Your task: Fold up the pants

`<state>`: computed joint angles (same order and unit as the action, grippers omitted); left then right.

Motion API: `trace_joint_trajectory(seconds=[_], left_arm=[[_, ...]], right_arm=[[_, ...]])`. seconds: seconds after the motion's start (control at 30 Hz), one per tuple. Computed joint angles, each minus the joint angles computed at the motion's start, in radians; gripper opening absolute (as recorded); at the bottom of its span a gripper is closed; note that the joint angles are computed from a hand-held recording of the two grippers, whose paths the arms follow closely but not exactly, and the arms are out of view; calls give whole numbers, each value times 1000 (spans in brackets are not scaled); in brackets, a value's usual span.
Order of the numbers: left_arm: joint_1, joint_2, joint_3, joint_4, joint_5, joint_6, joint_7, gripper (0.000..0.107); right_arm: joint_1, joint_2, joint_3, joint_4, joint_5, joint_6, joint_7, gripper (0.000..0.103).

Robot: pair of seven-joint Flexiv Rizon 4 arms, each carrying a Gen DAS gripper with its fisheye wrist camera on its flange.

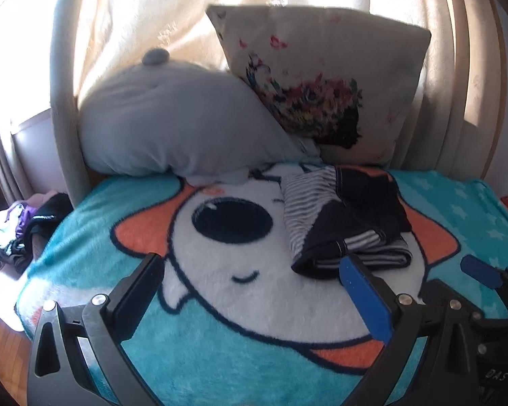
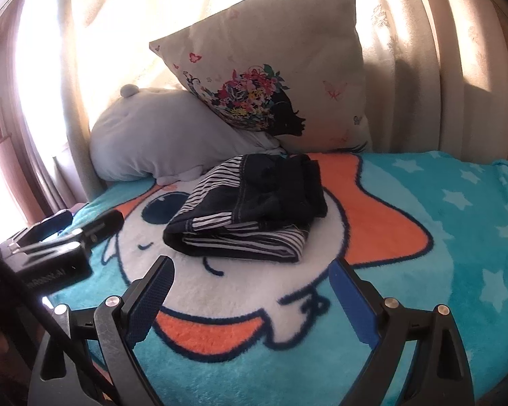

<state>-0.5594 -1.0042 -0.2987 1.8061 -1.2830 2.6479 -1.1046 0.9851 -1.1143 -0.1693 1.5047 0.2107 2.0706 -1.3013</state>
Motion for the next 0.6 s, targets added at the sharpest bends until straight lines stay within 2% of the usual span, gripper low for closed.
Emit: trace_joint_trajectory(seconds=[0.23, 0.6], left_arm=[[0, 7, -1, 21, 2, 22, -28, 103], [6, 24, -11, 33, -27, -35, -29, 103]], right_arm=[[2, 5, -9, -3, -8, -37, 29, 96], [49, 0, -51, 9, 0, -39, 27, 96]])
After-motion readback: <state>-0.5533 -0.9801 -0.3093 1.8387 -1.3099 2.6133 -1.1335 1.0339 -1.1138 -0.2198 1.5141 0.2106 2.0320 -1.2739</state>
